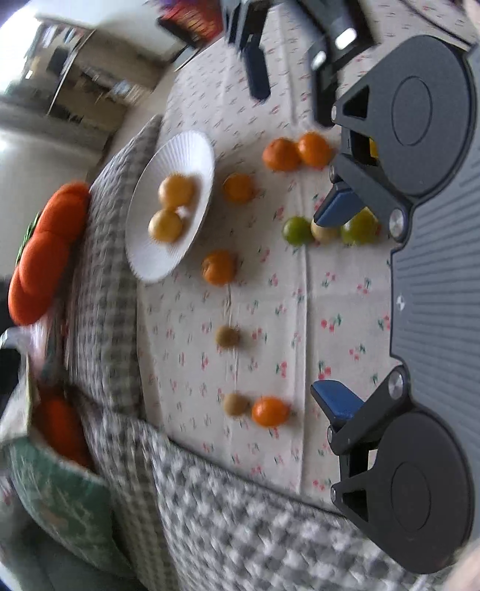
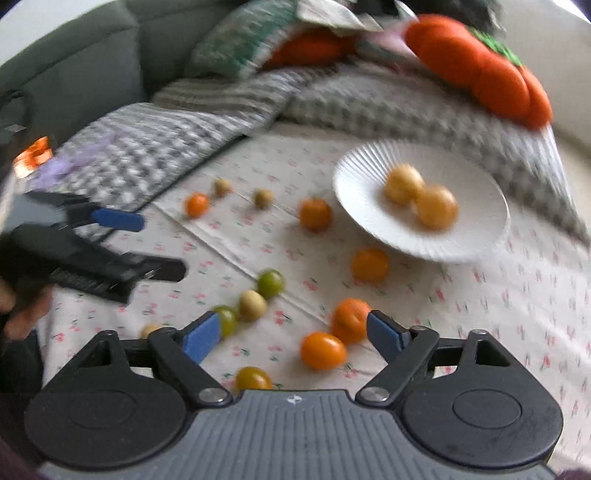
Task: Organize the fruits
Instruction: 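Grasp a green cherry tomato with the left tool while the right tool grasps an orange one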
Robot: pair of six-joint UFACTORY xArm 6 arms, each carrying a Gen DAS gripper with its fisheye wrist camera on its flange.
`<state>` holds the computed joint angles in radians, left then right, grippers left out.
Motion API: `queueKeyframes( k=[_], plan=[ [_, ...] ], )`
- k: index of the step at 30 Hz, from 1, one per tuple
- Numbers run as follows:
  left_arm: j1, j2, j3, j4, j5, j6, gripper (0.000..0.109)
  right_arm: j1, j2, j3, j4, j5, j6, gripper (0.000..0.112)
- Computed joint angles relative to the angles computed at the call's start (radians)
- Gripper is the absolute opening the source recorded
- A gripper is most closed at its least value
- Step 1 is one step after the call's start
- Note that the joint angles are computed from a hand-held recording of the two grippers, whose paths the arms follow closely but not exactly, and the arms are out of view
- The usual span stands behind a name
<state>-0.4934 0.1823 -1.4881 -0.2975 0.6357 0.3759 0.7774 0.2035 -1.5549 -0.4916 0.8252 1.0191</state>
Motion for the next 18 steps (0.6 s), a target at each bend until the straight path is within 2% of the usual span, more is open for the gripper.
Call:
queueKeyframes(
  k=[3, 5, 7, 15, 18],
  plan=[
    [-0.019, -0.001, 0.028, -0.011, -0.012, 0.069, 0.085, -0.030, -0.002, 0.039, 0.073, -0.020, 0.021, 0.064],
    [-0.031, 0.002, 0.043, 0.005, -0.017, 0.076, 0.083, -0.039, -0.005, 0.063, 0.087, -0.041, 0.026, 0.062],
    [-0.037, 0.012, 0.046, 0.010, -0.015, 0.084, 0.078, -0.037, 0.007, 0.064, 0.097, -0.047, 0.018, 0.057],
    [-0.063, 0.017, 0.082, -0.028, -0.055, 0.193, 0.065, -0.012, 0.041, 0.014, 0.028, -0.011, 0.009, 0.053],
    [-0.066, 0.016, 0.083, -0.047, -0.042, 0.221, 0.057, -0.009, 0.045, 0.004, -0.004, 0.011, 0.011, 0.051]
  ],
)
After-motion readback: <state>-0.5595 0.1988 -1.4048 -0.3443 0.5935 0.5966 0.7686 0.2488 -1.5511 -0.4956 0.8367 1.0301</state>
